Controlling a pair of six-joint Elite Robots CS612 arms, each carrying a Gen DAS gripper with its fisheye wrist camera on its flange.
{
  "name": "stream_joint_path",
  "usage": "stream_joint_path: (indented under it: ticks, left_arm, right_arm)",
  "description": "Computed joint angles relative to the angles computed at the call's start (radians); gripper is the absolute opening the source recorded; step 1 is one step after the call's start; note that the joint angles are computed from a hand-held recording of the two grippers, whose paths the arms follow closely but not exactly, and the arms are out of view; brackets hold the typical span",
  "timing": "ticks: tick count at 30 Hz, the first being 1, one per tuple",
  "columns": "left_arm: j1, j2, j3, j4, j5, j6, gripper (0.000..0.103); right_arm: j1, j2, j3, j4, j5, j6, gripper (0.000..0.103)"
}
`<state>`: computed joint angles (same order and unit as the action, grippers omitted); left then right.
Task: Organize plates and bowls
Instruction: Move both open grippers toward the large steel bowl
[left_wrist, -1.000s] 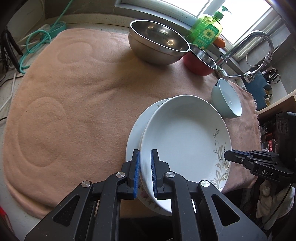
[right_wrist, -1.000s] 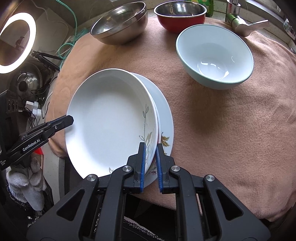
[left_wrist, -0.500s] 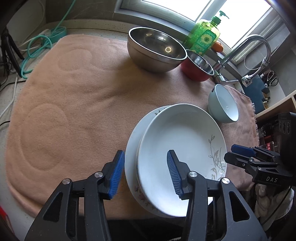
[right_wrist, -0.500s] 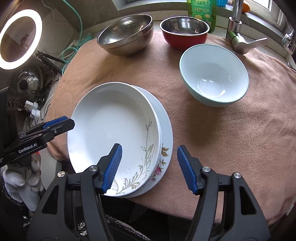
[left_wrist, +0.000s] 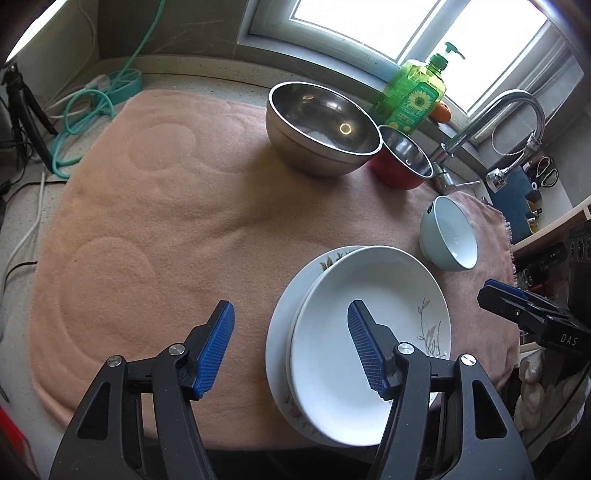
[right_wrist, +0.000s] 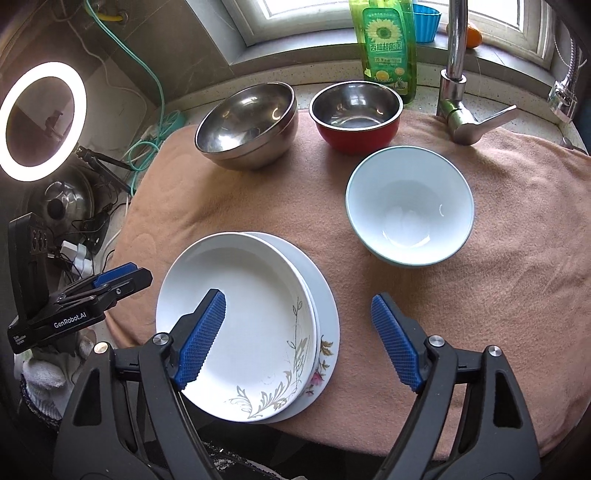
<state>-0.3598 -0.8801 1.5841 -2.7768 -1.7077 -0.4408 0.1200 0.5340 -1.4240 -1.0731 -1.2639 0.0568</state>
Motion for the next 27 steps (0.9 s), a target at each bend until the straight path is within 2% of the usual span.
stream_joint_path:
  ticks: [18,27]
  left_arm:
    - [0.045,0.043,-0.120,-0.005,0.010,0.067,0.063]
    - [0.071,0.089,-0.211,0.027,-0.032,0.106,0.063]
  right_arm:
    - [0.023,-0.111,0.196,-0.208,-0.001,0.066,0.084]
    - [0.027,-0.137,0.280,-0.252,0.018,0.132,0.084]
